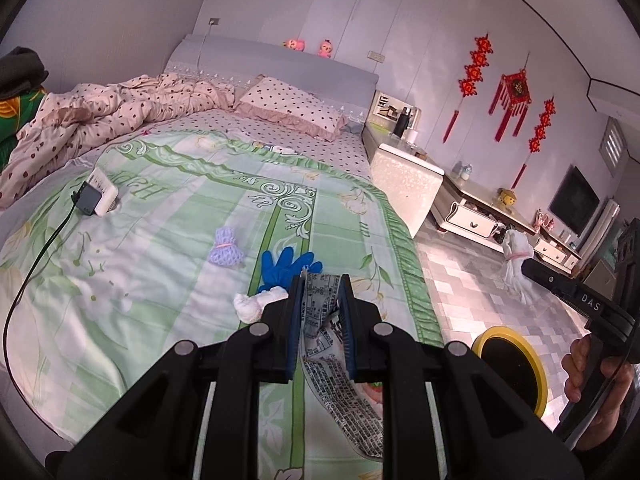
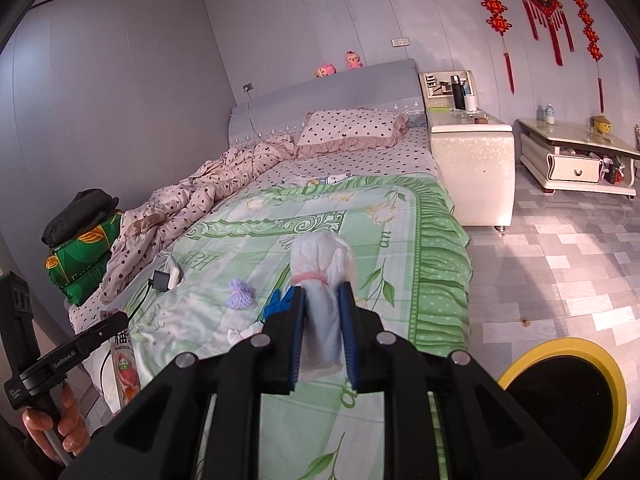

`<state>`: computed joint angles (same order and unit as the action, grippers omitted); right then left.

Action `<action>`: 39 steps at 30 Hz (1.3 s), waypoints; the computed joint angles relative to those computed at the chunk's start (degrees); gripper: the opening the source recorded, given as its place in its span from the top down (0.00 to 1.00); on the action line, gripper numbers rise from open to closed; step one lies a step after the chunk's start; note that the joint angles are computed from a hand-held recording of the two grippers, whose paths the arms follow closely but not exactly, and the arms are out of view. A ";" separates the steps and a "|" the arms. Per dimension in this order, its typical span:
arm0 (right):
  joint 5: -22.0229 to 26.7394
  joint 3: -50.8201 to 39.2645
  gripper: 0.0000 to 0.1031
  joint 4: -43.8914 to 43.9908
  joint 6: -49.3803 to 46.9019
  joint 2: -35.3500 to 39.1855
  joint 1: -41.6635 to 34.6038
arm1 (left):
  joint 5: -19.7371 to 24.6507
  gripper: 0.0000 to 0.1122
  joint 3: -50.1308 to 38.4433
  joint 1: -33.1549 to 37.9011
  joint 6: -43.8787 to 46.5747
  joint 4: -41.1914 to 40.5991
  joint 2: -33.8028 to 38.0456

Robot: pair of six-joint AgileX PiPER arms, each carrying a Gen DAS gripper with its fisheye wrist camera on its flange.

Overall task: Collect trash
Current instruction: 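Carry the sausage wrapper and white bundle in both tools over the yellow-rimmed bin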

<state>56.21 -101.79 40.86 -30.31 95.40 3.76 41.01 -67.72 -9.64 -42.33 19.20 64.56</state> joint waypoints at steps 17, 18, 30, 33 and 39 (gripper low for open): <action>6.53 -3.58 0.84 7.54 -6.04 -2.42 -19.97 | 8.57 0.85 -28.36 -19.97 -3.52 9.85 18.39; 6.79 -3.92 0.84 7.89 -6.28 -2.37 -21.18 | 8.89 0.85 -30.17 -20.76 -3.29 9.79 19.72; 9.34 -6.06 0.84 11.20 -9.23 -0.25 -32.74 | 13.28 0.85 -52.62 -26.35 1.82 4.90 37.38; 9.77 -6.59 0.84 11.48 -9.65 1.00 -34.49 | 14.11 0.85 -57.54 -27.01 3.27 3.02 41.57; 9.83 -5.03 0.84 11.74 -11.05 2.57 -37.04 | 17.73 0.85 -70.84 -28.21 7.03 -1.57 52.30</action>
<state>66.04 -106.83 52.59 -41.36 97.97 -33.28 58.74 -138.55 -37.84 -35.31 17.63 116.85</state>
